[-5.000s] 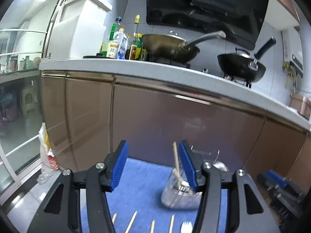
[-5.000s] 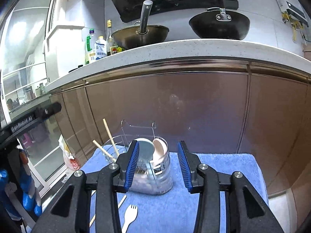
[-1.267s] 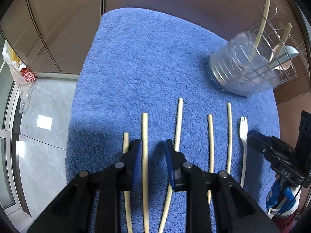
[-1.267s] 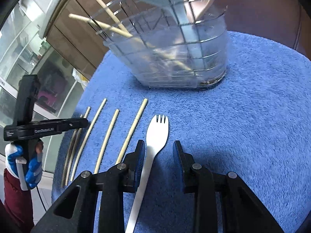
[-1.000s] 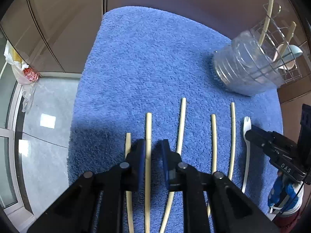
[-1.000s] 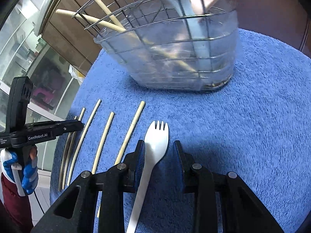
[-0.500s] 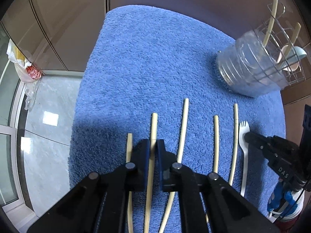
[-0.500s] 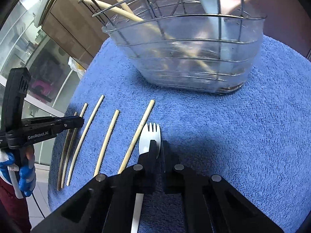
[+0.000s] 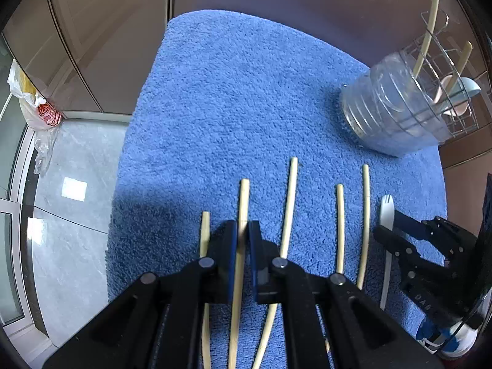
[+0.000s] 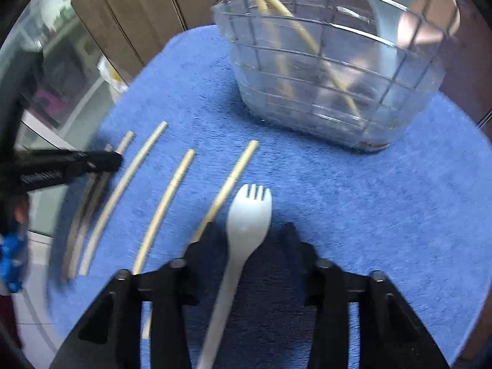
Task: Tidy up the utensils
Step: 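Lift the chopstick and white fork up over the clear holder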
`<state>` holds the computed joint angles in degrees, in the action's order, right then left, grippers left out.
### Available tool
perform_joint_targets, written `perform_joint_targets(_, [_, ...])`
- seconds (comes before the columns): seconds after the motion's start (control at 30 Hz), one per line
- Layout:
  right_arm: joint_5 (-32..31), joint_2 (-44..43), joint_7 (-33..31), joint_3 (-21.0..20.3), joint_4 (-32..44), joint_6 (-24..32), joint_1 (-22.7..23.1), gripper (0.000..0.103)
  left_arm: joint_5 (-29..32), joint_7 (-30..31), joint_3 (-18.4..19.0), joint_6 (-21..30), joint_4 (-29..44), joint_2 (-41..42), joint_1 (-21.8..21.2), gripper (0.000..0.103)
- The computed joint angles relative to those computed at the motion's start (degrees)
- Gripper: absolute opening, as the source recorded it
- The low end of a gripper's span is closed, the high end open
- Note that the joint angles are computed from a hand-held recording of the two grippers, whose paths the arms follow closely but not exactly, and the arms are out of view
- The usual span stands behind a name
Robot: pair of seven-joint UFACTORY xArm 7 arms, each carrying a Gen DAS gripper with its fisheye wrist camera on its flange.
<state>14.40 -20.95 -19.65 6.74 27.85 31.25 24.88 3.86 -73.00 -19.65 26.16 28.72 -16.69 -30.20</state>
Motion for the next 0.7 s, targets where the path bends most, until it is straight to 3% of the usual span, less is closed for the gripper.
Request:
perform_joint_targets(0.17, [-4.0, -1.1, 5.3, 3.4, -1.6, -2.7, 0.2, 0.027, 1.6, -2.0, -0.9, 1.5, 1.2, 0.6, 0.4, 0.006])
perform_joint_targets(0.23, [-1.6, -2.0, 4.6, 1.4, -2.5, -3.2, 2.0, 0.027, 1.9, -3.1, -1.1, 1.5, 1.3, 0.4, 0.4, 0.005])
perform_joint_targets(0.4, [9.9, -8.7, -5.8, -7.4, -6.5, -3.5, 6.9, 0.028, 4.2, -7.9, -2.9, 0.5, -1.0, -3.8, 1.0, 0.005])
perform_joint_targets(0.57, [14.9, -19.1, -10.5, -10.6, -11.4, -3.3, 7.3, 0.028, 6.4, -12.1, -5.5, 2.3, -1.0, -7.9, 1.5, 0.005])
perform_joint_targets(0.7, [16.0, -27.5, -12.5, -12.6, -15.4, -3.5, 7.3, 0.028, 8.5, -16.0, -8.6, 7.4, 0.5, -11.0, 1.2, 0.005])
